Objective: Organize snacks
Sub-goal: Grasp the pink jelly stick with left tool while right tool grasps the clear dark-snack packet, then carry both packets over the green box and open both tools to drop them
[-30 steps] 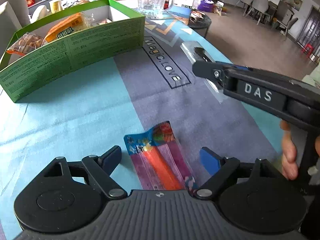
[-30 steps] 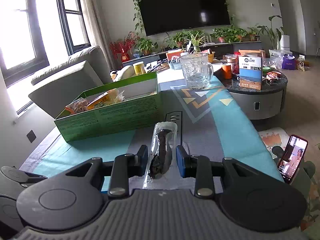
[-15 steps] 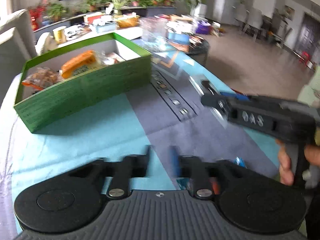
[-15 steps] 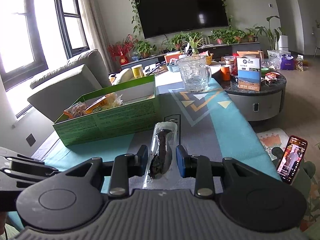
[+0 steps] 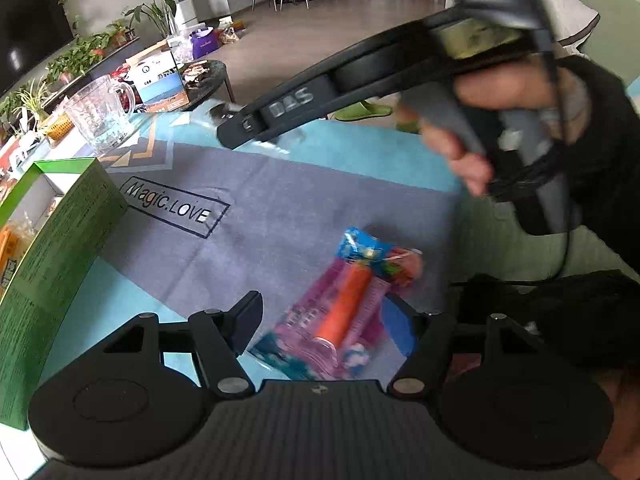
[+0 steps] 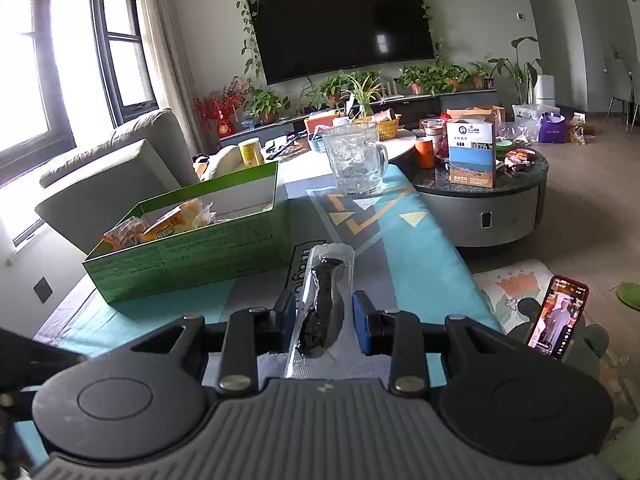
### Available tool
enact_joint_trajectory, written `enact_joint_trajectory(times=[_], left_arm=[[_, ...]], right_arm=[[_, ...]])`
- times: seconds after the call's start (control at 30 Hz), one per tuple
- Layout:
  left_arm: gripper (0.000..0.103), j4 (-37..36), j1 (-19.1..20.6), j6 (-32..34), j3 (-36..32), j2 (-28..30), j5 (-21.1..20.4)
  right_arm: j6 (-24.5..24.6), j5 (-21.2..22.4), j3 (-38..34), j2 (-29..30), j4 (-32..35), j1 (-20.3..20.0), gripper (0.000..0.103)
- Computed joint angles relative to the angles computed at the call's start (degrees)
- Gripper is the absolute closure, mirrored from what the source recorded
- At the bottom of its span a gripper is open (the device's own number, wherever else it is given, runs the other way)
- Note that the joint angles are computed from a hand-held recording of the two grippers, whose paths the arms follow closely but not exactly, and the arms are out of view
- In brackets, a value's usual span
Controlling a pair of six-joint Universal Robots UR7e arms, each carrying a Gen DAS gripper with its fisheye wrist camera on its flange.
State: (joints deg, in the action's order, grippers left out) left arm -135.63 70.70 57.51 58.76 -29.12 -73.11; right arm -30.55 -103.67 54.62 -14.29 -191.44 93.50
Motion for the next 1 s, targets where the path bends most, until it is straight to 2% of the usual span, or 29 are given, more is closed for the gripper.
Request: enact_joint_trajectory(times=[0.1, 0.27, 0.37, 0.43, 0.53, 0.6, 0.63, 0.7, 0.77, 1.0], left_arm=[[0.040, 6.98, 0.66, -0.89, -4.98, 1.85, -2.02], [0.036, 14.70, 1.59, 1.38, -8.67, 2.51, -5.75], [0.036, 17.51, 1.79, 2.06, -11.00, 3.60, -5.19], [0.033, 16.28, 1.82, 1.60, -11.42, 4.35, -3.70], [0.033, 14.20, 2.12, 0.16, -11.53, 4.86, -4.39], [0.037, 13.09, 2.18, 0.04, -10.99, 4.74, -4.59], [0.046, 13.00, 2.28, 0.14, -10.95, 4.67, -5.10], [0.048, 14.42, 2.55, -1.38, -10.97, 3.82, -6.91], [0.056, 14.56, 3.03, -2.49, -11.84, 3.85, -9.23], [0.056, 5.17, 3.42, -5.69, -8.49, 1.71, -8.40]], right_arm=[[-0.46, -0.39, 0.18, -0.23, -0.10, 0.03, 0.072], [-0.54, -1.52, -0.54, -0.05, 0.35, -0.01, 0.072], [-0.37, -1.98, -1.25, 0.26, 1.04, -0.06, 0.072], [-0.18, -2.11, -1.77, 0.49, 1.70, -0.03, 0.072], [-0.32, -2.14, -2.07, 0.66, 2.27, 0.11, 0.072], [-0.38, -2.18, -2.41, 0.80, 2.67, 0.19, 0.072], [-0.43, -2.29, -2.60, 0.90, 2.83, 0.25, 0.072], [-0.57, -2.42, -3.04, 1.08, 3.21, 0.30, 0.072], [-0.61, -2.45, -3.51, 1.30, 3.49, 0.39, 0.072], [-1.02, -1.50, -5.21, 2.25, 4.50, 0.80, 0.072]])
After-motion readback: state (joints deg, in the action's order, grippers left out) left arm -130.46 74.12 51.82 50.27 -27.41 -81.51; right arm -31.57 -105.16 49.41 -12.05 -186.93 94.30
